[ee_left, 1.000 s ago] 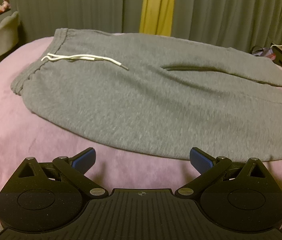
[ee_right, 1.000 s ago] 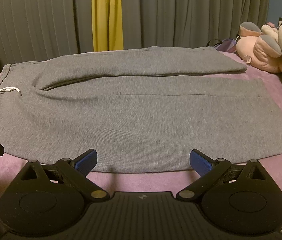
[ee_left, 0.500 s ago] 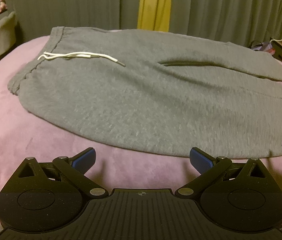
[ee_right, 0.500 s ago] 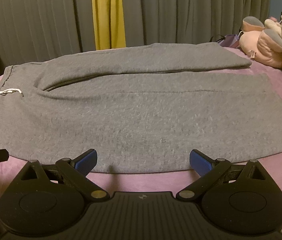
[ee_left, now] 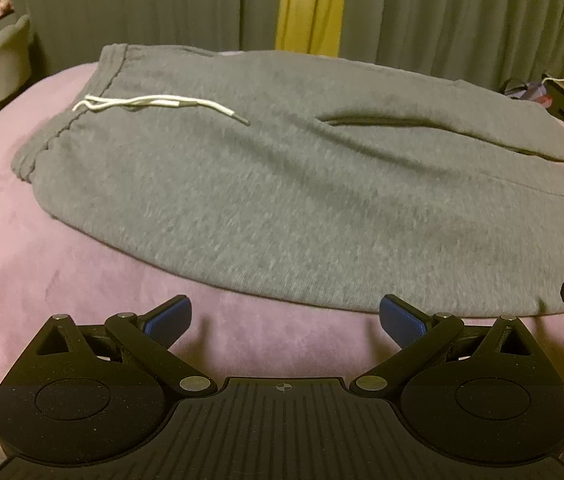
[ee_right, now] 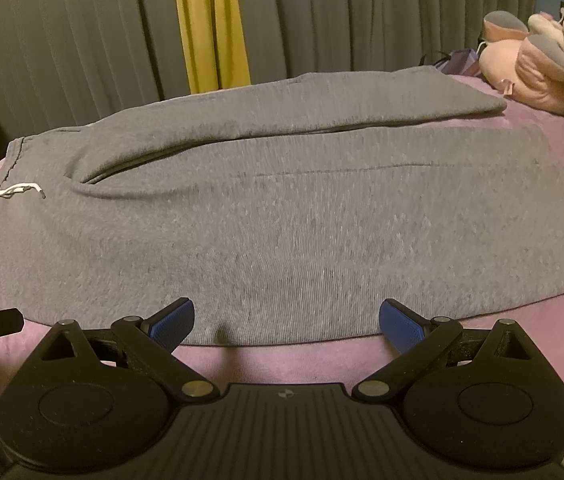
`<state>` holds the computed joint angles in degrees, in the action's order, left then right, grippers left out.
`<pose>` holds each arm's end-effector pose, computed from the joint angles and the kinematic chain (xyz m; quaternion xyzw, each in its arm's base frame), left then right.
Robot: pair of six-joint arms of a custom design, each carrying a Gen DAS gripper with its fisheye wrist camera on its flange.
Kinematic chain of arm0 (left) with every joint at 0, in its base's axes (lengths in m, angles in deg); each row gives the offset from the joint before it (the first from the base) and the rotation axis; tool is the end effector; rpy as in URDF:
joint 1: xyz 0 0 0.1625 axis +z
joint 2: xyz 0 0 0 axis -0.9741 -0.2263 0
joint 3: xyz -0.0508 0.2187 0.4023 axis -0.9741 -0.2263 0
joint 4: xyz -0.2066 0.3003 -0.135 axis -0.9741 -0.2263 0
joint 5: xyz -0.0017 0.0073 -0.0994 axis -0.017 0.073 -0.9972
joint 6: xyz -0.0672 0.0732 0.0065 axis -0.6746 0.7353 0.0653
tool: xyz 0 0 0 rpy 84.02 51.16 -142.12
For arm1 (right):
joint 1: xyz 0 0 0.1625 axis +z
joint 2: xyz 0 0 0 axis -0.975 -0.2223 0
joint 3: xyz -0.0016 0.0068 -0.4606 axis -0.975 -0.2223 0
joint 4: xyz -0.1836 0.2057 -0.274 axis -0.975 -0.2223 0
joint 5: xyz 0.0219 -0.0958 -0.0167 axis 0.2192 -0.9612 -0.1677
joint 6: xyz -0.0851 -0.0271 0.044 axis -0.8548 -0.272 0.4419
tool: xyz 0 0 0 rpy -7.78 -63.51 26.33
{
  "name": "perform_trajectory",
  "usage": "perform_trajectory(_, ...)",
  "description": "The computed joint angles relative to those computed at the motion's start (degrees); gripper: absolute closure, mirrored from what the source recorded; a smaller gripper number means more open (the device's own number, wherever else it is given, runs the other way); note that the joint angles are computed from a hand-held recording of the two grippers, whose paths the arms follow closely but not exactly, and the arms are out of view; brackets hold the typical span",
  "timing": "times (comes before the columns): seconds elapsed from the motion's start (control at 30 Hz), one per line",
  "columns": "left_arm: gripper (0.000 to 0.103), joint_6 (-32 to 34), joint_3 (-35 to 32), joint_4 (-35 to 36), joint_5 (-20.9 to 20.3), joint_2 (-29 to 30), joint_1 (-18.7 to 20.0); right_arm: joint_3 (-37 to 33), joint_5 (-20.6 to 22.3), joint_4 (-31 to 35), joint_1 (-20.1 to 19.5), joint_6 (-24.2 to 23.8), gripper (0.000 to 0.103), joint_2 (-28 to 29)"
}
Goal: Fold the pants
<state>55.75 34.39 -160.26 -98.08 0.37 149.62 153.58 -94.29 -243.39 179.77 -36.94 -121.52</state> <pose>0.0408 -0.5827 0.2763 0.0268 0.8562 -0.3428 0.3857 0.2066 -0.5475 0.0498 0.1818 -0.8892 0.3151 0.2773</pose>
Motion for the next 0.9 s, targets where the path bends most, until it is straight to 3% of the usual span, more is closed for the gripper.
perform_trajectory(0.17, 0.0, -1.8, -0.5, 2.3, 0.7, -0.2, 0.1, -0.3, 0.8, 2.6, -0.5, 2.5, 0.004, -0.7)
perform_trajectory(0.33, 0.0, -3.2, -1.2, 4.3, 1.3, -0.3, 0.3, -0.5, 4.4, 3.5, -2.2, 6.2, 0.004, -2.1)
perform_trajectory(0.53, 0.0, 1.4, -4.4, -1.5, 1.2, 1.6, 0.8, -6.0, 2.0, 4.8, -3.9, 7.3, 0.004, -0.3)
perform_trajectory(0.7, 0.0, 0.6, -15.7, -9.1, 1.0, 6.7, 2.0, -11.7, -4.3, 7.7, -4.4, 6.7, 0.004, 2.8)
perform_trajectory(0.8, 0.0, -1.1, -24.6, -12.3, -0.6, 10.9, 3.9, -12.6, -4.1, 8.5, -5.0, 7.7, 0.004, 3.2)
perform_trajectory(0.9, 0.0, -0.9, -33.9, -14.3, 0.7, 16.3, 6.4, -13.4, -3.4, 12.0, -5.6, 8.9, 0.004, 2.5)
